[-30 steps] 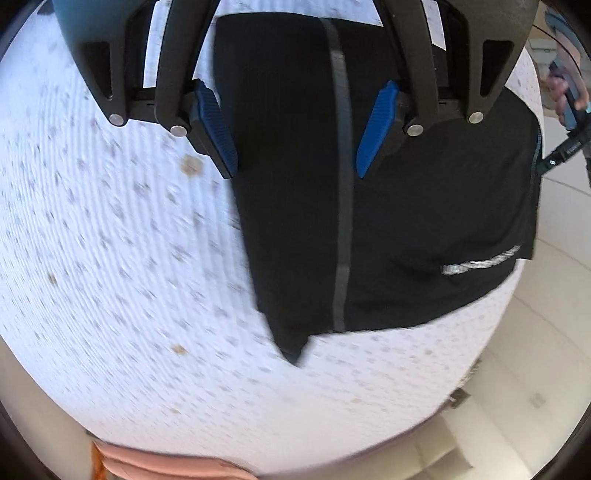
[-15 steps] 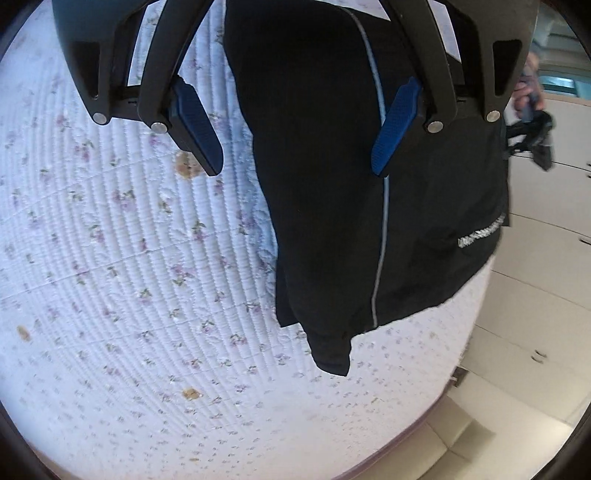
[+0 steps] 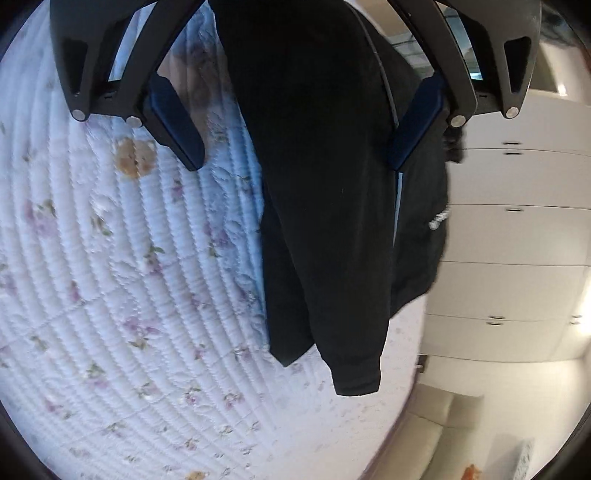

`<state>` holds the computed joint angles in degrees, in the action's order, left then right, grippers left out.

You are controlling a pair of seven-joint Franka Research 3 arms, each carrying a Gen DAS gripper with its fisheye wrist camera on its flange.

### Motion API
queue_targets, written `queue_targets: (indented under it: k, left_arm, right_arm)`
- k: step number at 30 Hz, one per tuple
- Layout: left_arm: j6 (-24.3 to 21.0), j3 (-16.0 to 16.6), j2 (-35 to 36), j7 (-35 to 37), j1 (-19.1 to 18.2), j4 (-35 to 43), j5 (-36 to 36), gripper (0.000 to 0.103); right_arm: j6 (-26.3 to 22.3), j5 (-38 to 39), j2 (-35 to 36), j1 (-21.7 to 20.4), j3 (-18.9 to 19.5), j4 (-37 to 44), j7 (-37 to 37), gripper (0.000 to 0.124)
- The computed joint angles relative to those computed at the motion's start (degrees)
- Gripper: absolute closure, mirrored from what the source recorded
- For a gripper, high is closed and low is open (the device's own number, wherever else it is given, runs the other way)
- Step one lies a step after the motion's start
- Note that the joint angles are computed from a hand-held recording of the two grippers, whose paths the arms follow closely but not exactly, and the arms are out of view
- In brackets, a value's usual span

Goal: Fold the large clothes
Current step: 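Lift the jacket edge with both grippers and fold it over again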

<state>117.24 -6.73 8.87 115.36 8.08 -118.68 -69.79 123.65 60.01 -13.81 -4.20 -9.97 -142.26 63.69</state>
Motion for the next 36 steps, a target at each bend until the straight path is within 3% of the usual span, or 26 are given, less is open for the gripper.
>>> queue_targets:
  k: [4,6,7,8,14,21,24,28,36]
  left_arm:
    - [-0.33,-0.58,0.58,0.47,-0.6,0.46,0.22,0.026]
    - [0.76,-1.0,0.51,-0.38,-1.34,0.91,1.57,0.026]
    - [1.48,-1.16,0.45,-1.04,-1.75,1.03,2.46,0.026]
    - [2.34,-1.38,0.42,-1.56,-2.16,1.16,2.87,0.03]
    - [11.95,-2.79,-4.97,-0.86,-6.25,-1.49,6.81,0.067]
    - [16.76,-1.25,-14.42,-0.79,-11.26,-6.63,4.01,0.071]
    - [15.7,0.49,-19.02,-1.24,-12.74,-8.25,4.25,0.072]
    - [10.93,4.5,-27.06,-1.81,-13.06,-10.78,6.78,0.072]
    - [2.84,10.92,-43.72,-5.35,-15.1,-18.74,13.1,0.072]
  right_arm:
    - [-8.29,3.22,4.68,-0.7,-1.77,3.55,-4.61,0.021]
    - [-7.12,0.96,5.19,-0.58,0.03,4.54,-5.37,0.021]
    - [-6.67,0.7,5.54,-0.3,0.65,5.05,-6.41,0.028]
    - [-6.66,1.34,6.07,0.0,0.98,5.62,-7.84,0.041]
    - [-5.64,1.18,5.16,0.56,1.93,6.08,-12.25,0.076]
    - [-1.75,-2.38,-5.58,2.03,2.44,0.9,-11.52,0.084]
    - [0.16,-4.26,-11.28,3.73,3.36,-1.0,-8.97,0.085]
    - [1.18,-8.15,-20.04,5.84,4.5,-3.84,-3.65,0.085]
    - [-3.19,-17.38,-45.15,7.29,8.85,-11.87,15.92,0.085]
